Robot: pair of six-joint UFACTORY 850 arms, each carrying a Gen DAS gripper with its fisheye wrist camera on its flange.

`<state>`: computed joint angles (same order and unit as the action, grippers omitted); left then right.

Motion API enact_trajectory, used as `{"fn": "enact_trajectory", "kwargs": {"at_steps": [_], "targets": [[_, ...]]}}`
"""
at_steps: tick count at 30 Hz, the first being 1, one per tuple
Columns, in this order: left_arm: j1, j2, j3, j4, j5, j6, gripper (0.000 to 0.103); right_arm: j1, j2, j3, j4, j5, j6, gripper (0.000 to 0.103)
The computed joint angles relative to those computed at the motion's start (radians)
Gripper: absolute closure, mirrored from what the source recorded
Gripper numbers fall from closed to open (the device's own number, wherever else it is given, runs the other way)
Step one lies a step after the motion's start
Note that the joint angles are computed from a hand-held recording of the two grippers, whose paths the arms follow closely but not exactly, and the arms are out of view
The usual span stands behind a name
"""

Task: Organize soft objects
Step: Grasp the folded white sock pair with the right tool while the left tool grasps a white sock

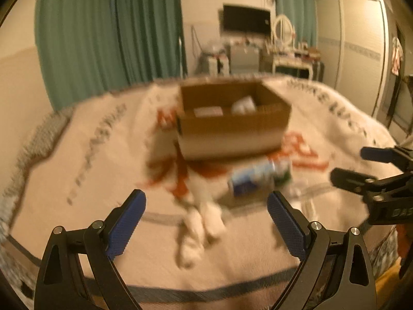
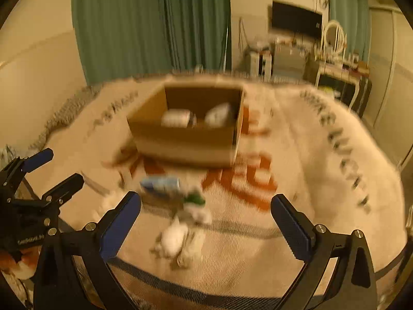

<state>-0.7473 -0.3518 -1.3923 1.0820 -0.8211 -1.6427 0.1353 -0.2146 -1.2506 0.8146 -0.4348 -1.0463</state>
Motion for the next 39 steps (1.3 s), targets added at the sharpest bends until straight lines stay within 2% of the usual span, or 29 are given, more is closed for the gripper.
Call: {"fn": "enact_trajectory", "kwargs": {"at_steps": [1, 5, 7, 9, 12, 15, 17, 18, 19, 25, 27, 33, 36, 39], "targets": [[-0.001, -0.009, 0.001, -0.018, 0.007, 0.013, 0.006, 0.004, -0.014, 0.004, -0.044, 0.003, 0.036, 0.010], [-0.010, -0.040, -0.007, -0.046, 0.021, 0.043, 0.006, 0.015, -0.058, 0.014, -0.149, -0.014, 0.127, 0.021], [-0.012, -0.042, -0.003, -0.050, 0.034, 0.043, 0.006, 0.027, -0.077, 0.015, -0.231, -0.012, 0.190, 0.032], [-0.014, -0.045, -0.004, -0.066, 0.042, 0.059, 0.006, 0.033, -0.091, 0.011, -0.266, -0.021, 0.221, 0.037], [-0.015, -0.049, -0.003, -0.077, 0.043, 0.074, 0.006, 0.031, -0.107, 0.008, -0.252, -0.041, 0.217, 0.041], [-0.011, -0.052, -0.006, -0.099, 0.046, 0.091, 0.006, 0.017, -0.136, -0.017, -0.179, -0.112, 0.181, 0.041], [-0.010, -0.056, -0.010, -0.108, 0.050, 0.095, 0.006, 0.011, -0.144, -0.021, -0.137, -0.143, 0.143, 0.052], [-0.011, -0.057, -0.014, -0.111, 0.049, 0.097, 0.006, 0.007, -0.145, -0.022, -0.109, -0.167, 0.112, 0.065], [-0.012, -0.056, -0.014, -0.113, 0.049, 0.099, 0.006, 0.003, -0.141, -0.021, -0.080, -0.186, 0.079, 0.073], [-0.026, -0.077, -0.051, -0.126, 0.043, 0.113, 0.006, -0.017, -0.069, 0.019, 0.001, -0.158, -0.027, 0.073], [-0.028, -0.092, -0.072, -0.147, 0.045, 0.121, 0.008, -0.023, -0.042, 0.032, 0.008, -0.123, -0.045, 0.073], [-0.034, -0.148, -0.136, -0.207, 0.107, 0.175, 0.008, -0.047, -0.019, 0.040, -0.015, -0.057, -0.031, 0.073], [-0.024, -0.183, -0.178, -0.259, 0.143, 0.226, 0.019, -0.053, -0.029, 0.037, -0.029, -0.045, -0.025, 0.073], [-0.011, -0.220, -0.218, -0.312, 0.156, 0.277, 0.020, -0.062, -0.041, 0.032, -0.026, -0.047, -0.030, 0.073]]}}
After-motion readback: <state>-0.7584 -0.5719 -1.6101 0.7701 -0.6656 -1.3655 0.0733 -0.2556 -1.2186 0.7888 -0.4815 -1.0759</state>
